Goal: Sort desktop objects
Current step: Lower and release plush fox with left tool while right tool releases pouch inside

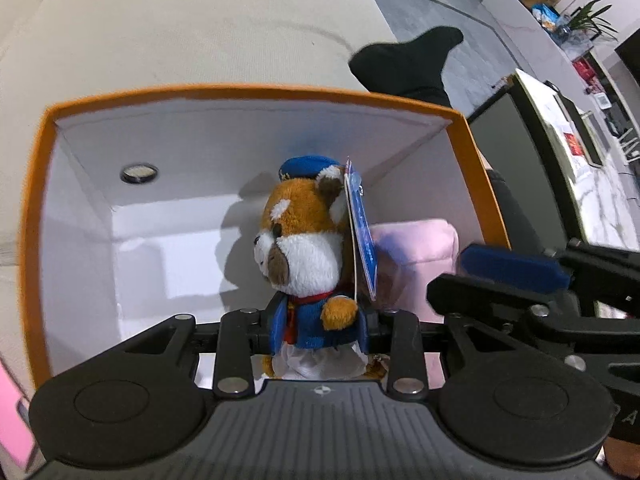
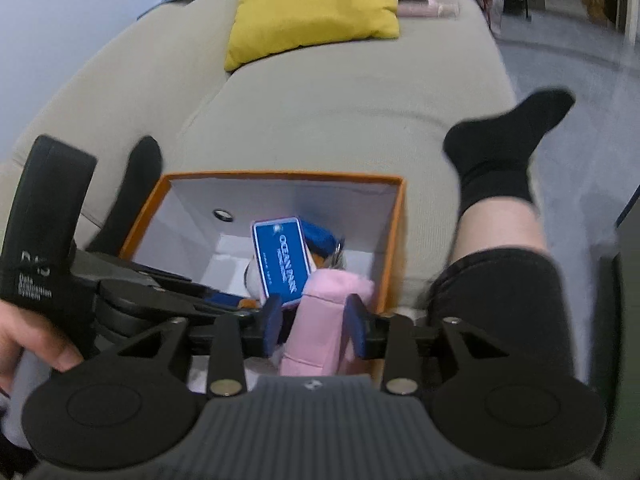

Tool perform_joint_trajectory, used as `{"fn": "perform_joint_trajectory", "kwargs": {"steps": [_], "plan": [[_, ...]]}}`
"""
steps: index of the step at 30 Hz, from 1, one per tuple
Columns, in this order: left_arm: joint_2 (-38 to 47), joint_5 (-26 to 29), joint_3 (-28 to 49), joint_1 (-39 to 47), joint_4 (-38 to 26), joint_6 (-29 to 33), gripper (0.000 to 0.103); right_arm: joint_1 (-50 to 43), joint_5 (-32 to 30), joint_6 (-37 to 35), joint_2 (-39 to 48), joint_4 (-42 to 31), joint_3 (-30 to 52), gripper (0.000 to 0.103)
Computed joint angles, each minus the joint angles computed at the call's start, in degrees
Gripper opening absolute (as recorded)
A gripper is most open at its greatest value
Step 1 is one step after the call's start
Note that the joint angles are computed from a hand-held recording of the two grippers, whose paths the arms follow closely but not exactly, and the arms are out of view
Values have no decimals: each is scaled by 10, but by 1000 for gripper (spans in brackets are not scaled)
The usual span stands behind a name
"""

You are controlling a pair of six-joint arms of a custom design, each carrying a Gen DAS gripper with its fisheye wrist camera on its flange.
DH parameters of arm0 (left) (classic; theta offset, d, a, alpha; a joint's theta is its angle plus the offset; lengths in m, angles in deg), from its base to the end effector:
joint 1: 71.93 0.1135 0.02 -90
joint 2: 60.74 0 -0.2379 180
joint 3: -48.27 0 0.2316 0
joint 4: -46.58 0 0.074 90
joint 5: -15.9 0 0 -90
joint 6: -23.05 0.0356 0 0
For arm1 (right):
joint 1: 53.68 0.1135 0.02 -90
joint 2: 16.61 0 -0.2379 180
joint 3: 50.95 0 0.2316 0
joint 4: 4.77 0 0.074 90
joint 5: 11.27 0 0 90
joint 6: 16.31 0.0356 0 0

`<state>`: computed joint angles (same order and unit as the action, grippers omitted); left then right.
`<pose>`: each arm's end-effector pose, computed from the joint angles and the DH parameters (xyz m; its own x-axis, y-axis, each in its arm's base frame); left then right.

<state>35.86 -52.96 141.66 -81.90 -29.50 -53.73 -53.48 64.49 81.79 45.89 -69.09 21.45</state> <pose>0.2918 -0.0643 0.2315 -0.8901 0.3730 -0.2620 0.4428 0.8441 -0.3025 0.2014 0.0095 0.2761 -0.8258 0.1337 -0.5478 -0.0304 0.9595 0.2800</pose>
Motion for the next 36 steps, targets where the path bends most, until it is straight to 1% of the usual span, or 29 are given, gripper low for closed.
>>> {"fn": "perform_joint_trajectory", "kwargs": {"steps": [5,10,13,16,19,21,22,25,28,30,31,33,36], "plan": [[9,4,-7,-14,3,19,39,25,37,-78,-25,-35,16,41],[5,10,-20,-16,18,30,40,86,118,-167,-59,-63,17,41],[4,22,-20,-4,16,41,48,104,123,-225,-76,-82,9,42],[-3,36,-23,4,13,50,56,132,144,-277,-95,-94,-5,46],[-12,37,-21,10,3,57,56,181,179,-312,-101,-102,-10,46],[-18,34,-23,12,-3,64,52,227,215,-339,-103,-106,-17,46],[-21,35,-26,13,-4,68,48,252,239,-347,-99,-110,-20,46],[-24,44,-34,17,2,69,44,333,328,-342,-75,-114,-34,45],[-20,54,-38,20,8,65,42,384,395,-334,-50,-102,-53,44],[-18,57,-39,21,12,64,42,388,409,-340,-44,-93,-64,42],[-19,59,-41,22,18,62,41,389,410,-340,-43,-91,-66,38],[-20,58,-43,20,28,57,41,377,410,-350,-42,-77,-69,37],[-8,60,-33,17,36,50,40,341,394,-372,-48,-54,-76,34]]}}
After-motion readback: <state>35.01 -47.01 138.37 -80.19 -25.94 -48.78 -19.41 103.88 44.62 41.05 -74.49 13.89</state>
